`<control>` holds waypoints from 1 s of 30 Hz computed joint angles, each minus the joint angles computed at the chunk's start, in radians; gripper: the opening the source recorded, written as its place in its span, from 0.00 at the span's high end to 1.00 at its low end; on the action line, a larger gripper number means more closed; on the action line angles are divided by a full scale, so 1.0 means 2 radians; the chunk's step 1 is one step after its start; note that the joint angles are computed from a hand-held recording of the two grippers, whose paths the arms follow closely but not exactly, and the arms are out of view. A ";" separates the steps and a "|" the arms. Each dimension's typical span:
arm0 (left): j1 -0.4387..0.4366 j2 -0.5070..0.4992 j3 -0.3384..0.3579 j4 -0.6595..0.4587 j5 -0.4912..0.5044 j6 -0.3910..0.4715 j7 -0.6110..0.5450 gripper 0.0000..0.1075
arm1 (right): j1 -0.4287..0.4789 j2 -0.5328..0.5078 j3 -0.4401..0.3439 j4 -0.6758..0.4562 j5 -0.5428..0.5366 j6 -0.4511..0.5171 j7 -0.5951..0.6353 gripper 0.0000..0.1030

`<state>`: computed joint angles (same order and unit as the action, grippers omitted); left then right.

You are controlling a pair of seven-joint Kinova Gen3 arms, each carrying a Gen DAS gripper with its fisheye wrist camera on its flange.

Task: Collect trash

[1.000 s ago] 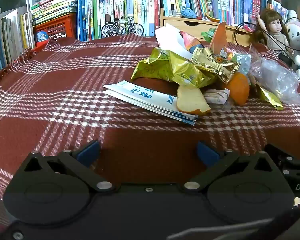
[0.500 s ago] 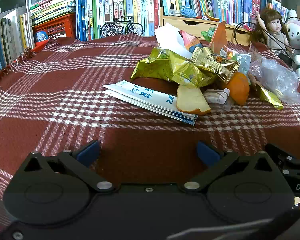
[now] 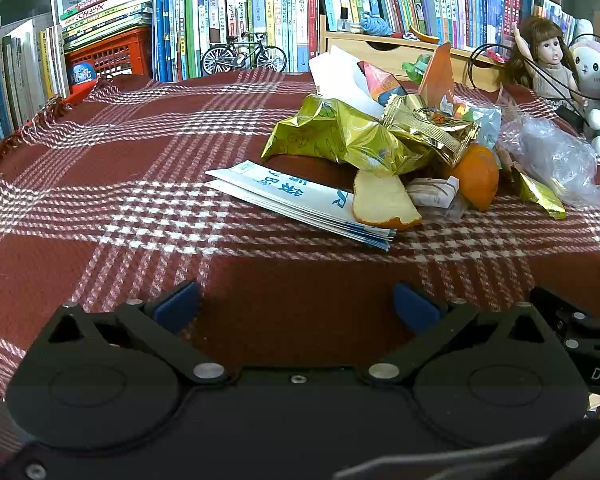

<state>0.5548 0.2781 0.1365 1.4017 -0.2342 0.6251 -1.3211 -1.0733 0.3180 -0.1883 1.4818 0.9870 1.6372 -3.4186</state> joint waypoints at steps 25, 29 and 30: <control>-0.001 -0.001 0.001 0.001 0.001 -0.001 -0.002 0.04 | -0.003 0.003 0.002 0.002 0.007 -0.002 -0.008 0.00; -0.001 0.000 0.000 0.001 0.002 -0.003 -0.003 0.04 | -0.009 0.001 0.000 0.017 0.017 0.001 -0.024 0.00; -0.001 -0.001 0.000 0.001 0.002 -0.002 -0.002 0.04 | -0.012 0.003 -0.002 0.013 0.017 0.007 -0.024 0.00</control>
